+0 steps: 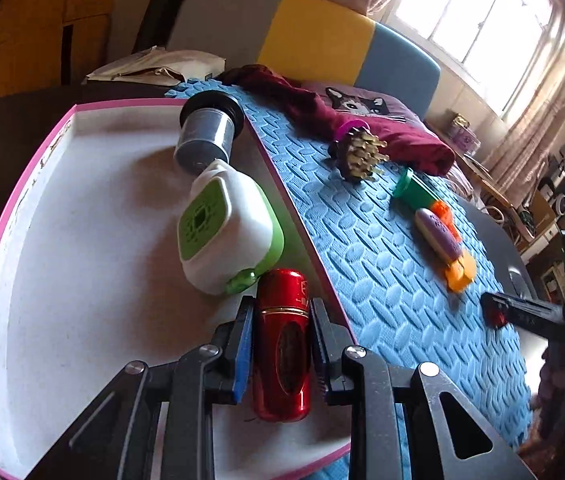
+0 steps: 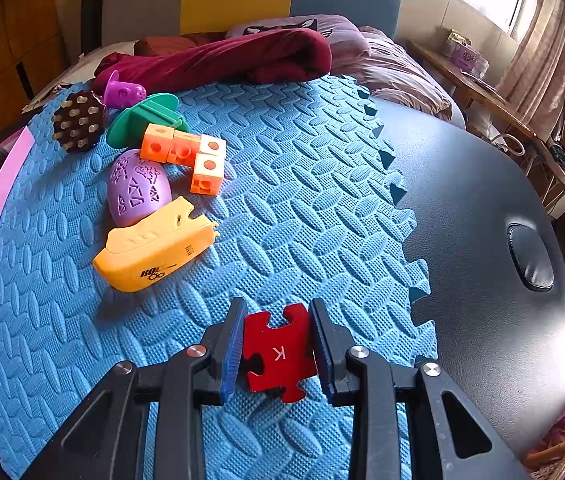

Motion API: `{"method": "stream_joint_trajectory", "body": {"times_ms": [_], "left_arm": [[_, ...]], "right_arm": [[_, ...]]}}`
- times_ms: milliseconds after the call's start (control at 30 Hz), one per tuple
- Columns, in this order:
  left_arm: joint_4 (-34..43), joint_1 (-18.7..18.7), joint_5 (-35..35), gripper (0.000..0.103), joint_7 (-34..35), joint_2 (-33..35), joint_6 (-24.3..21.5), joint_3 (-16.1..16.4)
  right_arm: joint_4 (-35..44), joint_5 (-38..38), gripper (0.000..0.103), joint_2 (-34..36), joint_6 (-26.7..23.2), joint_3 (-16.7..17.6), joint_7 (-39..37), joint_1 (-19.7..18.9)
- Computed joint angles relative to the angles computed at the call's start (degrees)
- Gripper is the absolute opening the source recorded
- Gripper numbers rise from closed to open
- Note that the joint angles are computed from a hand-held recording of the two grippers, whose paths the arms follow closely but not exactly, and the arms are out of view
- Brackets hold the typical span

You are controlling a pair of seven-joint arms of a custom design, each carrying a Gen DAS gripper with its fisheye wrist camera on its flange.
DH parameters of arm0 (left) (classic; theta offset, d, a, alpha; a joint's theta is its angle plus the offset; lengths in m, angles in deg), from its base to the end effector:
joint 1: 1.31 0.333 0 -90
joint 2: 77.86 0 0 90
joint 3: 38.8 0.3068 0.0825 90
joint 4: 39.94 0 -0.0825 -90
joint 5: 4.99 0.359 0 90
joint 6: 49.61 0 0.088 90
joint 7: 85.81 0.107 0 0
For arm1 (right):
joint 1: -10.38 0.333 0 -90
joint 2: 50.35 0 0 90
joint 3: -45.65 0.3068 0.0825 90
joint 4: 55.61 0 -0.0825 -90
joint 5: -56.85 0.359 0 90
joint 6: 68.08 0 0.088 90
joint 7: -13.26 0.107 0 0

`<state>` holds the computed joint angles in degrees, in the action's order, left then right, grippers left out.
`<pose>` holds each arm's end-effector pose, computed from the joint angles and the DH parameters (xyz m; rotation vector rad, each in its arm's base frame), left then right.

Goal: Organize rigid objects
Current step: 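Carry the red tube into the tray and release it with the left tool, then withdraw the open left tool from the tray while the right tool holds the puzzle piece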

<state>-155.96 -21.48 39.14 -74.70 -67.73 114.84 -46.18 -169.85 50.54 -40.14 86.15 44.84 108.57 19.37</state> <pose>0.5152 -0.3089 0.4349 -2.0809 1.6523 -0.9551 0.6009 0.0904 0.4359 -2.0595 1.7942 -0.5315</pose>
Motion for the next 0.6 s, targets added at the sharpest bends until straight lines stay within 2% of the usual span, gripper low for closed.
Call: {"method": "stream_joint_trajectory", "body": {"times_ms": [200, 300, 333, 433, 600], "left_arm": [[0.4, -0.2, -1.2, 0.027, 2.5, -0.9, -5.5, -1.1], [-0.8, -0.2, -0.1, 0.028, 1.6, -3.0, -8.4, -1.6], [-1.4, -0.1, 1.1, 0.03, 0.6, -4.0, -9.1, -1.7], [-3.3, 0.9, 4.6, 0.045, -2.2, -7.0, -10.9, -2.7], [-6.7, 3.4, 7.7, 0.045, -5.1, -11.9, -14.6, -5.1]], "right_arm": [[0.3, 0.9, 0.031, 0.2, -0.2, 0.2, -0.9, -0.2], [0.3, 0.9, 0.031, 0.2, -0.1, 0.1, -0.9, -0.1], [0.3, 0.8, 0.031, 0.2, -0.1, 0.1, -0.9, -0.1], [0.2, 0.1, 0.031, 0.1, 0.0, -0.1, -0.4, 0.1], [-0.2, -2.1, 0.031, -0.2, 0.2, -0.4, 1.1, 0.6]]}}
